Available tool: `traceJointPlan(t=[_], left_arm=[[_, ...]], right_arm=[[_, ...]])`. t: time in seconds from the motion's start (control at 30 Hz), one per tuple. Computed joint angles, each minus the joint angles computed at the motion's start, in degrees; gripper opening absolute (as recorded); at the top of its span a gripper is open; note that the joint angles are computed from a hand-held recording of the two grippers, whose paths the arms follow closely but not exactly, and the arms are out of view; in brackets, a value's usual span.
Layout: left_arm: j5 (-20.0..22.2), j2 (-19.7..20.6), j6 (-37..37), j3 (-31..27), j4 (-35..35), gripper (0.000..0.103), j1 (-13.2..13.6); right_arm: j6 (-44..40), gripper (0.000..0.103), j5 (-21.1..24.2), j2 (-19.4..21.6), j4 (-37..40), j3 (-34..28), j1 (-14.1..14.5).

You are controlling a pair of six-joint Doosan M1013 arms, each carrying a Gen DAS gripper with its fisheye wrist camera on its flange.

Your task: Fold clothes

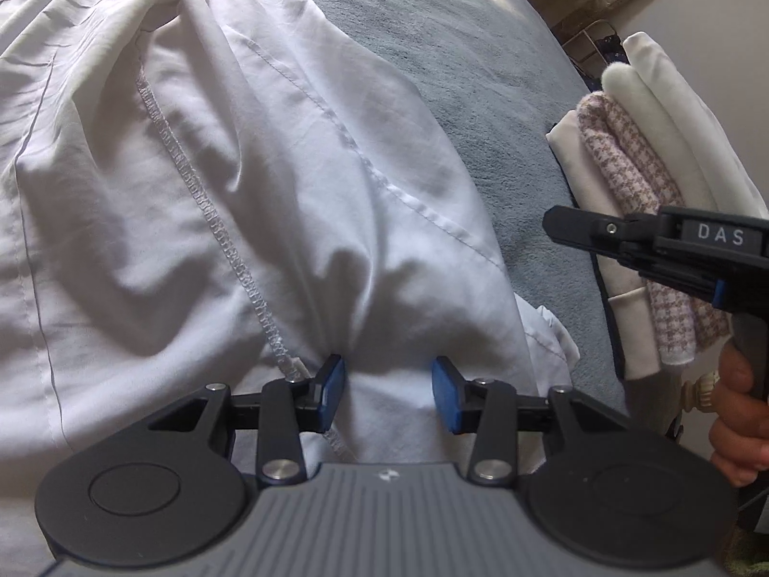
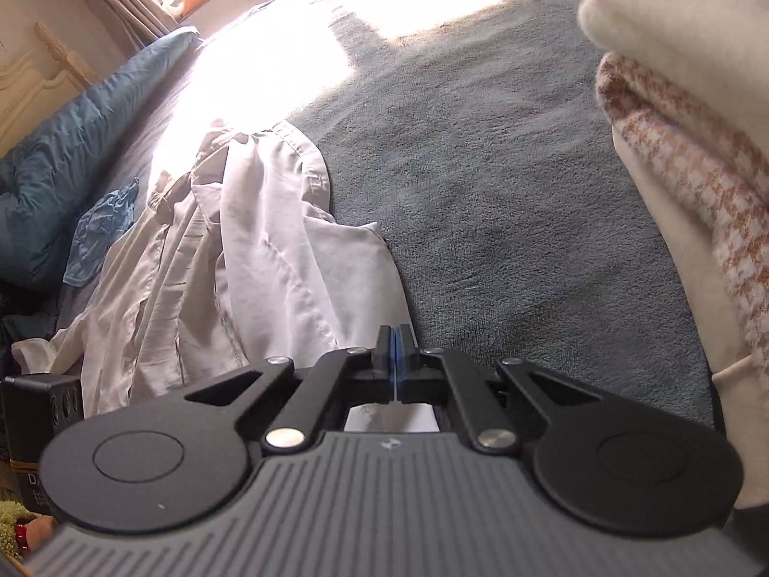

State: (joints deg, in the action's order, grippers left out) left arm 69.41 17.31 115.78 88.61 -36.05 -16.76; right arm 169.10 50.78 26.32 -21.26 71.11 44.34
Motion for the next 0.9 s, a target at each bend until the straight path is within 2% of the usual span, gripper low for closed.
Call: traceJointPlan(t=[0.07,0.1,0.13,0.17,0.2,0.27,0.3,0.33,0.37,0.4,0.5,0.6,0.73,0.9], left_arm=[[-0.1,-0.2,1.1,0.4,-0.6,0.042,0.3],[-0.1,-0.2,1.4,0.6,-0.9,0.042,0.4],[-0.1,-0.2,1.7,0.7,-1.3,0.042,0.6],[-0.1,-0.1,2.1,0.9,-1.7,0.041,0.8],[0.0,-0.1,2.3,1.0,-2.2,0.041,1.0],[0.2,-0.1,2.6,1.3,-3.3,0.041,1.5],[0.3,0.0,2.8,1.3,-3.9,0.041,1.7],[0.6,0.1,3.0,1.4,-4.4,0.041,2.0],[0.9,0.2,3.2,1.3,-4.9,0.041,2.2],[1.5,0.3,3.2,1.1,-5.6,0.041,2.6],[3.6,0.5,2.4,0.6,-8.3,0.042,4.4],[5.3,0.1,-0.3,-0.6,-9.6,0.043,7.5],[6.1,-0.4,-3.6,-2.3,-8.9,0.044,12.4],[5.4,0.0,-3.7,-5.0,-4.3,0.045,15.8]], right_arm=[[1.9,0.005,-2.2,0.1,3.4,1.3,-1.1],[2.8,0.011,-3.6,0.2,4.9,2.0,-1.6],[3.3,0.019,-5.2,0.3,5.8,2.7,-2.0],[3.9,0.037,-6.8,0.4,6.6,3.3,-2.4],[4.5,0.050,-8.9,0.5,7.6,3.9,-2.8],[3.1,0.053,-12.9,0.9,11.6,5.0,-3.7],[3.5,0.048,-12.3,1.4,11.7,4.5,-3.7],[4.7,0.038,-10.8,1.9,10.4,3.7,-3.5],[5.5,0.009,-9.6,2.2,9.3,3.0,-3.3],[6.8,0.001,-8.4,2.4,7.6,2.3,-3.0],[10.4,0.000,-3.2,2.8,-1.4,-1.3,-0.6],[5.4,0.000,5.4,4.8,-8.7,-8.2,2.6],[-8.9,0.000,10.3,8.9,-12.1,-17.7,6.0],[-31.9,0.005,15.7,18.5,-4.9,-32.5,8.0]])
